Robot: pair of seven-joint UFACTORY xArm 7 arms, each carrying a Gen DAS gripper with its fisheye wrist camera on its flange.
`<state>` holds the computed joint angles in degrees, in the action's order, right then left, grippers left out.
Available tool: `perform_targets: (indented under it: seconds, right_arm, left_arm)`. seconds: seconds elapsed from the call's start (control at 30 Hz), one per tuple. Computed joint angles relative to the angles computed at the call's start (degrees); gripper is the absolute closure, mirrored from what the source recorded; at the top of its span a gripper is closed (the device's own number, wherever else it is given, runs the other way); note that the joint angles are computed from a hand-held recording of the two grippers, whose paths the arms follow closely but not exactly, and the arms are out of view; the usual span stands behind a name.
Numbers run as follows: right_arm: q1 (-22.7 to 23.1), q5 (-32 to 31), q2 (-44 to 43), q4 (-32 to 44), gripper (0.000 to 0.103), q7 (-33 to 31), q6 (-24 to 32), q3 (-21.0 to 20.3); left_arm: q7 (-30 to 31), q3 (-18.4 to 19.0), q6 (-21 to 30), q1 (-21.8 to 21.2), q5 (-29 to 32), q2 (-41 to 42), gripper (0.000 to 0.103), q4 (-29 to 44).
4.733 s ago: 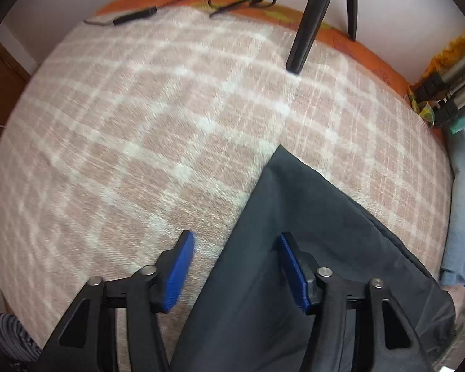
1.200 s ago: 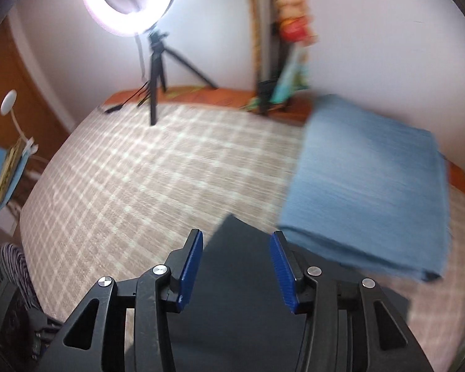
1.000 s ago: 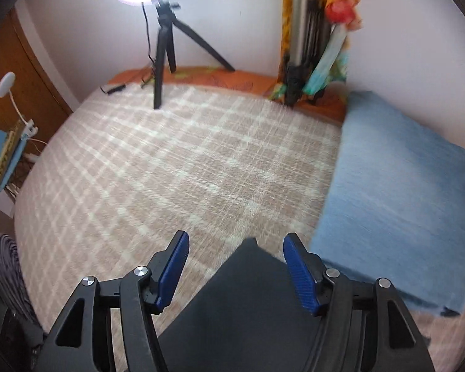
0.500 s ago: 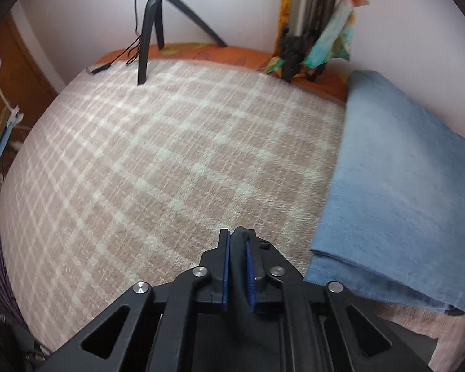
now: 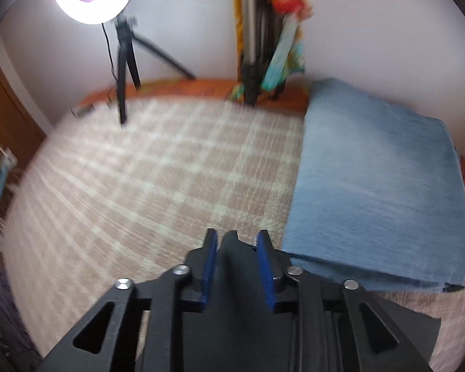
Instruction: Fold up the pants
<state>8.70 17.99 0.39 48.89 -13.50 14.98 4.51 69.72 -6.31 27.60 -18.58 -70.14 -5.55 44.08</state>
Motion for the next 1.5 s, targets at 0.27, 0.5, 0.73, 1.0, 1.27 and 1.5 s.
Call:
perform_targets:
  seconds: [0.27, 0.5, 0.73, 1.0, 1.27, 1.5]
  right_arm:
    - [3.2, 9.8, -17.6, -13.0, 0.023, -7.0, -2.4, -6.5]
    - [-0.5, 4.3, -31.3, -25.2, 0.001, -3.0, -1.3, -10.6]
    - [-2.6, 3.5, -38.2, -32.4, 0.0, -4.8, 2.6, -21.1]
    - [13.4, 21.2, -32.5, -29.1, 0.0, -24.5, 5.8, -42.1]
    - [25.1, 39.3, -25.7, -22.6, 0.013, -43.2, 12.3, -52.9]
    - [20.1, 42.3, -24.5, -23.0, 0.057, -44.1, 12.9, -46.5]
  left_arm:
    - [-0.2, -0.5, -4.4, 0.2, 2.4, 2.4, 0.055, 4.3]
    - [-3.7, -1.1, -1.3, 1.7, 4.1, 7.3, 0.04, 10.0]
    - [-15.0, -2.9, 9.4, 6.4, 7.6, 19.4, 0.035, 22.7]
    - [-21.4, -7.2, 9.0, 8.9, 12.8, 27.8, 0.035, 30.9]
    - [-24.4, -10.2, 8.9, 10.5, 14.3, 33.7, 0.038, 38.2]
    - [-26.0, -11.8, 6.0, 10.0, 18.4, 36.1, 0.086, 40.7]
